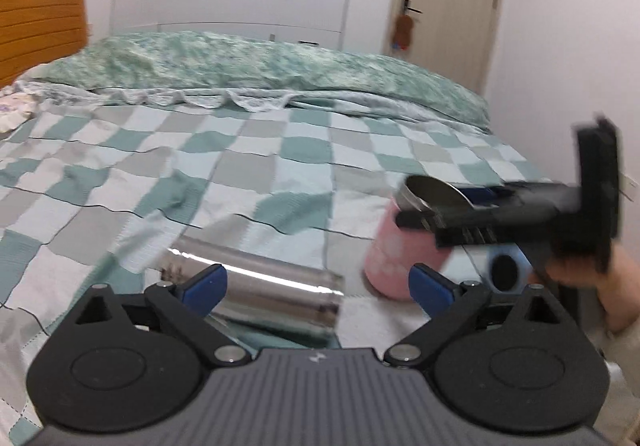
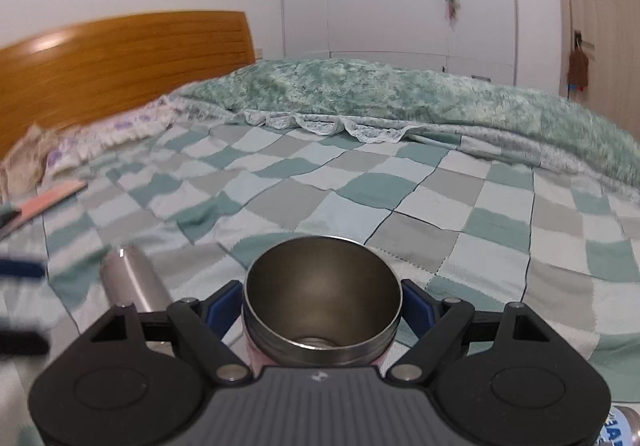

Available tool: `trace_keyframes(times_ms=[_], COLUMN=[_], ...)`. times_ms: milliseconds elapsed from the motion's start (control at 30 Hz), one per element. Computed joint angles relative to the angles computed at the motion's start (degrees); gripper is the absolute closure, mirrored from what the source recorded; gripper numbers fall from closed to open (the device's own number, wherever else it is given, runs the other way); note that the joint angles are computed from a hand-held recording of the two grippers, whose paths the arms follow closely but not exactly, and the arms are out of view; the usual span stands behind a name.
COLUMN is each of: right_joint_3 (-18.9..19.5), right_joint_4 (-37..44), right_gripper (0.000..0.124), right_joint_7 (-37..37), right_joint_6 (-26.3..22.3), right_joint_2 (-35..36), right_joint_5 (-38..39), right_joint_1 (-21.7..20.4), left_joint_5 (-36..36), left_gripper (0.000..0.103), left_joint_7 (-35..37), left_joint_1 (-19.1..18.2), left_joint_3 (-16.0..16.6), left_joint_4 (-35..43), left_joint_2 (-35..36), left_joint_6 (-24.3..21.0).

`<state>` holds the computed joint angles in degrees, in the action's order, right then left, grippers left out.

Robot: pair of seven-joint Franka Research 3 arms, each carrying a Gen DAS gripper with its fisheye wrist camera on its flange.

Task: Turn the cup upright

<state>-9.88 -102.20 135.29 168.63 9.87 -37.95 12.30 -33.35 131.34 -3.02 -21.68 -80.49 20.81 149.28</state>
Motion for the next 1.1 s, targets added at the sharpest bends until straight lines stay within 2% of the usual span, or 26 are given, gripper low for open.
trace_keyframes(times_ms=[67,133,233,300,367,467,567,667,767,867,1100], right_joint_3=[-0.64,0.59,2.39,2.36,2.16,2.21,2.99,5.58,9.49,13.91,22.13], right_joint_4=[0.00,0.65,1.01,1.09,1.12,0.26,-3.28,-7.34,-11.88,-17.01,-25.19], right_gripper=[0.041,0.041,0.040,0.035,0.035,0.035,0.035,0.032,0.026,0.023,0.023], right_joint_7=[1.97,0.59,-3.01,-3.19,-2.89,-1.12,4.62,10.42,13.69,16.94,22.50], right_joint_6=[-0.98,-3.13,-3.52,-3.30,-3.23,-4.69,-5.57,-10.09,-17.49,-24.42,-27.11], right_joint_2=[-0.32,-0.47,-0.53,-0.60,-0.77,-2.35,-6.86,-13.07,-20.04,-27.15,-37.93], right_joint_5=[-3.36,-1.80,3.15,4.05,3.87,2.87,-1.60,-6.33,-9.21,-10.88,-9.94], right_joint_1=[1.12,0.61,-0.87,-0.86,-0.60,-0.13,-0.38,-1.59,-3.01,-4.83,-8.70], left_joint_5=[0.19,-1.07,0.51,1.67,2.99,1.99,-1.19,-7.89,-15.27,-18.71,-26.78], left_gripper=[0.004,0.004,0.004,0.004,0.004,0.004,0.003,0.000,0.000,0.000,0.000], left_joint_7=[-1.07,-0.96,-2.84,-3.79,-5.04,-4.25,-1.69,4.22,11.00,12.85,19.70], left_joint_1=[-0.52,-0.27,-1.30,-1.50,-1.64,-0.17,1.48,2.89,3.30,2.51,-1.78], left_joint_3=[-0.13,-0.91,-0.69,-0.75,-0.53,-1.36,-1.69,-1.51,-0.44,2.06,7.62], left_joint_4=[1.44,1.47,2.58,3.05,2.34,-0.43,-4.47,-9.95,-15.23,-19.21,-28.71], left_joint_2=[1.21,1.56,2.69,3.17,2.73,0.30,-3.73,-9.06,-14.04,-18.23,-28.12], left_joint_6=[0.43,1.28,2.51,2.75,3.15,3.94,4.73,7.12,9.03,7.88,9.95])
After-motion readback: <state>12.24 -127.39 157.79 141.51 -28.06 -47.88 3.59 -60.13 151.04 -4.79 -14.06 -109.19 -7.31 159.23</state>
